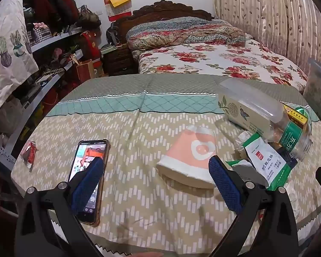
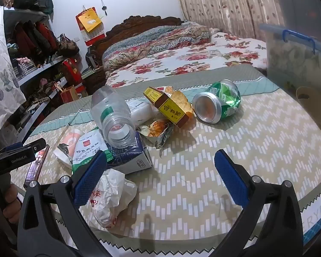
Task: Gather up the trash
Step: 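Move both tools toward the trash on the bed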
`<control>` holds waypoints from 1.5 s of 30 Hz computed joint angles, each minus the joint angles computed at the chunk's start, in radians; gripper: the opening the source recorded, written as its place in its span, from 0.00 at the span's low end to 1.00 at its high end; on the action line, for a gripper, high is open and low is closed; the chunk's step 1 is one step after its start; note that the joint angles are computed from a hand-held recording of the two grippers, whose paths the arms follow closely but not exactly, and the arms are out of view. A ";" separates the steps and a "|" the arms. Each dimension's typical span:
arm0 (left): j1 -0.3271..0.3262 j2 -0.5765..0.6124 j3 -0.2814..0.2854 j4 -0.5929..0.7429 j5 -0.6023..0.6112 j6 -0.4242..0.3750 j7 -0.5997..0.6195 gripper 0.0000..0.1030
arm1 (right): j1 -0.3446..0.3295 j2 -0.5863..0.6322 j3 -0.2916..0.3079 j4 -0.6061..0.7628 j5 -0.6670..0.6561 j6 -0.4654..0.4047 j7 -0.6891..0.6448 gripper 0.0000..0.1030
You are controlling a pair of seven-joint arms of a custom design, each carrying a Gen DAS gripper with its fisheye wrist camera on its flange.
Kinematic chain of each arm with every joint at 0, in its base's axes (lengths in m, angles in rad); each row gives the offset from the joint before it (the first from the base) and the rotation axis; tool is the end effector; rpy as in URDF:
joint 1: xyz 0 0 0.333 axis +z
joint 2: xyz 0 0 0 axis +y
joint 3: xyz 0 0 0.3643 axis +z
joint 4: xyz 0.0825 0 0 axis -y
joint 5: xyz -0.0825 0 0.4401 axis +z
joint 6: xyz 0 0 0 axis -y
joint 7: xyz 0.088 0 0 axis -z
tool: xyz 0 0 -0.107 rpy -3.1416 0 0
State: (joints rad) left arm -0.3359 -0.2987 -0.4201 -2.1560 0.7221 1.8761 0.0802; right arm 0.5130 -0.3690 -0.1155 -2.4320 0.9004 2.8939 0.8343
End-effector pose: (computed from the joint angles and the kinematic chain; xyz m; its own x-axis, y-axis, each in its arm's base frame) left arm 0.3979 -0.3327 0.5646 0.5452 -0.8234 -0.1575 -0.6464 -0.2933 -0.7044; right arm 0.4817 0.1470 0.5372 0.4350 -0.8580 -0.2731 -0.6410 -0.0820 -0.7632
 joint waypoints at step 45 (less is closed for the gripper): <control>0.044 -0.134 -0.020 -0.155 -0.109 0.278 -0.113 0.92 | -0.022 -0.019 0.007 -0.016 -0.024 -0.014 0.031 0.97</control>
